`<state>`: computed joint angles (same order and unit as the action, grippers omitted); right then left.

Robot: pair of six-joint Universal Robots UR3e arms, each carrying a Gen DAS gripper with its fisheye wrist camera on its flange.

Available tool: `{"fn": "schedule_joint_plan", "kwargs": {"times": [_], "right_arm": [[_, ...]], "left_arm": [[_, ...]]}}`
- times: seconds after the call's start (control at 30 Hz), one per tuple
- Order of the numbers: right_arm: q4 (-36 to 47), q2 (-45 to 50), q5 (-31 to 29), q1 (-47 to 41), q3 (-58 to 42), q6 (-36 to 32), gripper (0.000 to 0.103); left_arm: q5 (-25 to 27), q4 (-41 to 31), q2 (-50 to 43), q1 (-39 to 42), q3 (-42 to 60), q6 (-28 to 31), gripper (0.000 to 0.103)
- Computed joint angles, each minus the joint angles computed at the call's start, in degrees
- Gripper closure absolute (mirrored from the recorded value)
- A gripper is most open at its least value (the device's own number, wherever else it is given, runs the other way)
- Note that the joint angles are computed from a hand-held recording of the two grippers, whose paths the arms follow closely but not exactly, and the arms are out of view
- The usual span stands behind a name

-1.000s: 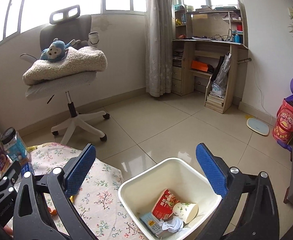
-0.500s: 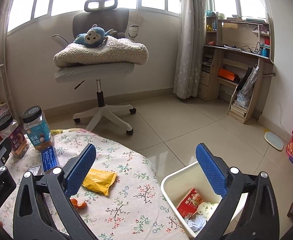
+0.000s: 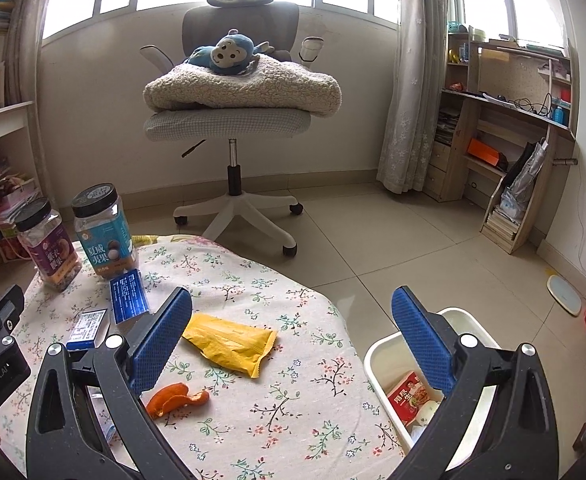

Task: Collect trash
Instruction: 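Move both tools back over the table, then grasp the white crumpled tissue with the left tool while the right tool reaches for the plastic bottle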

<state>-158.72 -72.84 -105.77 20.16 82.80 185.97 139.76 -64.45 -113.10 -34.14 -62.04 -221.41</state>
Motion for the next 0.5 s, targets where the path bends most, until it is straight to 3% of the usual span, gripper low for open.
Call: {"fn": "schedule_joint_plan", "kwargs": {"times": [0.13, 0.4, 0.5], "right_arm": [[2.71, 1.72, 1.88, 1.64, -2.20, -2.39, 0.007], [22.01, 5.27, 16.82, -1.39, -10.36, -2.35, 0.007], [25.41, 5.95, 20.09, -2.39, -11.24, -1.12, 0.007]], "left_arm": [[-6.41, -0.73, 5.11, 4.15, -5.98, 5.05, 0.009], [-26.84, -9.83, 13.71, 17.04, -18.85, 23.29, 0.009], [-29.42, -10.82, 14.71, 18.79, -23.42, 27.43, 0.009]]}}
